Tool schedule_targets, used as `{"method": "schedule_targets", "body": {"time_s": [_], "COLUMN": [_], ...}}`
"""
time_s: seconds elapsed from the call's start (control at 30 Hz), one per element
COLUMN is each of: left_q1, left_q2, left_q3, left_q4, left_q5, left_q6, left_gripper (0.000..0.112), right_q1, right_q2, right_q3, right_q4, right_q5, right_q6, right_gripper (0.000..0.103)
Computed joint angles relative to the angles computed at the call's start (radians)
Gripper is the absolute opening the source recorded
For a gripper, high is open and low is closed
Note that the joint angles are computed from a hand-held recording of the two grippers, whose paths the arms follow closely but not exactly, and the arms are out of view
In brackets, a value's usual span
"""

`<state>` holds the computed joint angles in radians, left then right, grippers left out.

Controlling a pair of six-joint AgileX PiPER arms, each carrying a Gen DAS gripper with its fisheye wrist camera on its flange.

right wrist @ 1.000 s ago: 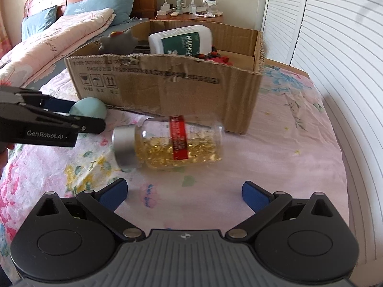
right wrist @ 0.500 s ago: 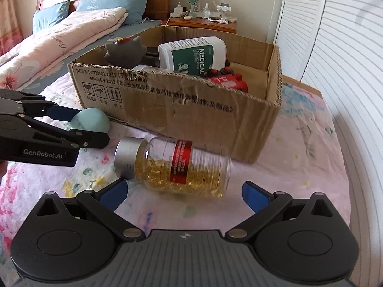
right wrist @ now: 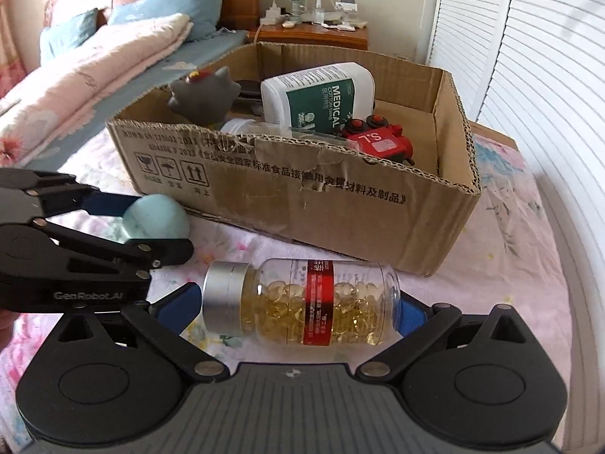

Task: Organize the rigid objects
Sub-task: 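Lift the teal case with the left tool while the right tool grasps the capsule jar, then carry the teal case and capsule jar into the box and open both tools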

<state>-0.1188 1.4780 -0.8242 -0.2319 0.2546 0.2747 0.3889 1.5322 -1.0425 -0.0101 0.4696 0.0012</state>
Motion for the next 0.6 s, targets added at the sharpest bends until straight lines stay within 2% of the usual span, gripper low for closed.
{"method": "schedule_targets", "body": {"time_s": [0.1,0.33,0.47,0.6], "left_q1": [0.010,0.042,0.081,0.104], "left_q2": [0.007,0.016,0.012,-0.013], "left_q3": [-0.014,-0.054,-0.078,-0.097], "left_q4": [-0.056,-0.180,-0.268,-0.255], "left_q5": [0.021,0.112,0.207,0.275], "left_q6": [0.071,0.237,0.357,0.388], "left_gripper": [0.061,0.060,0.060,0.060], "right_q1": [0.025,0.022,0.010,0.003], "right_q2": [0.005,-0.023,-0.056,-0.094], "right_q3": [-0.014,-0.014,-0.013,-0.019], "right_q4": [-0.120,-0.080,-0.034,-0.015], "right_q5": [0.024,0.059,0.081,0.115], "right_q6": [0.113,0.066,0.001,-0.051], "right_gripper": [0.096,0.096,0.096,0.096]}}
